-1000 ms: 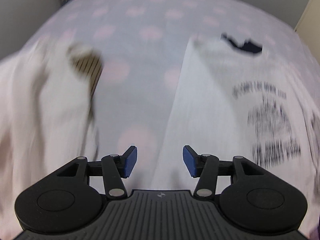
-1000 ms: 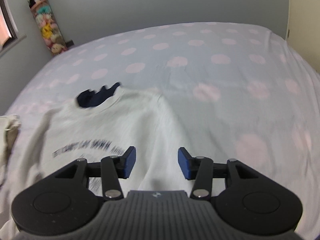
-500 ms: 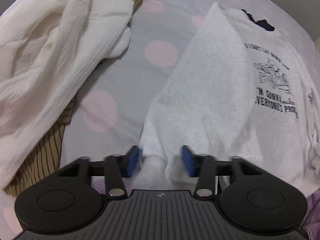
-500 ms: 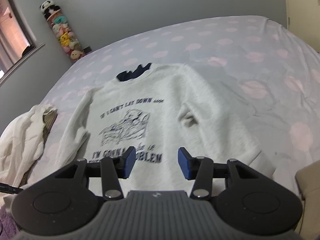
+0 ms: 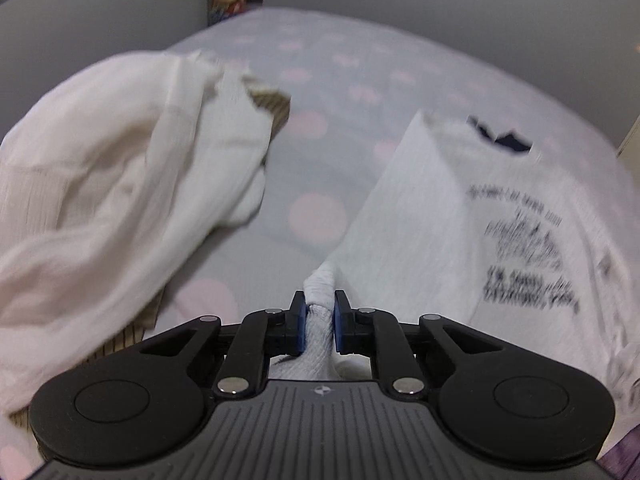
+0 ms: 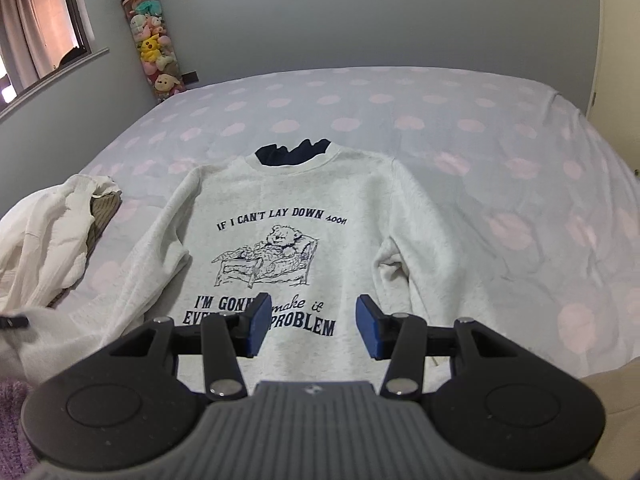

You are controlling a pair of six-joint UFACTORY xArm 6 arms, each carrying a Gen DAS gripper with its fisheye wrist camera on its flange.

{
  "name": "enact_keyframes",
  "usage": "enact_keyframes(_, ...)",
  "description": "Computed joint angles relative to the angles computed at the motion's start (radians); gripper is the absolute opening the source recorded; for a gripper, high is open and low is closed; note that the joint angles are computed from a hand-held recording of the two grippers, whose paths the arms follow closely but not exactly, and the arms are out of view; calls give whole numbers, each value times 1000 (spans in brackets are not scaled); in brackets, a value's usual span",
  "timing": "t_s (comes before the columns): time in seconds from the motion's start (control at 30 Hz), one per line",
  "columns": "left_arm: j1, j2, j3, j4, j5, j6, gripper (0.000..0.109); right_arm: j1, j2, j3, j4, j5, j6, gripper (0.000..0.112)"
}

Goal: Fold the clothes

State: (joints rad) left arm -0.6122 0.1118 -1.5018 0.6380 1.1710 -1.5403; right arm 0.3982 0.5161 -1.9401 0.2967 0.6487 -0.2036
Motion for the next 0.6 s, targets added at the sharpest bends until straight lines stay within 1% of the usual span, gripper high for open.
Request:
enact_keyframes(0.07,14,-5,-17,17,1,36,11,2,6,-13,-33,4,30,50)
enact_keyframes(0.2,70,-34,-46,30,-35,144,10,3,26,-53,-75,11,72,50)
enact_keyframes(0.27,100,-41,-78,27,-28,209,10,2,38,-74,-93,6,89,50)
enact_keyframes(0.4,165,-55,-145,23,28,340,10,-5,52,-98,-122,-8,126,50)
enact_keyframes(0.53,210,-74,-195,48,136,428,10,-22,61,-112,-162,-5,162,50)
enact_keyframes(0.6,231,-94,-191,71,191,442,10,-33,71,-127,-192,7,189,50)
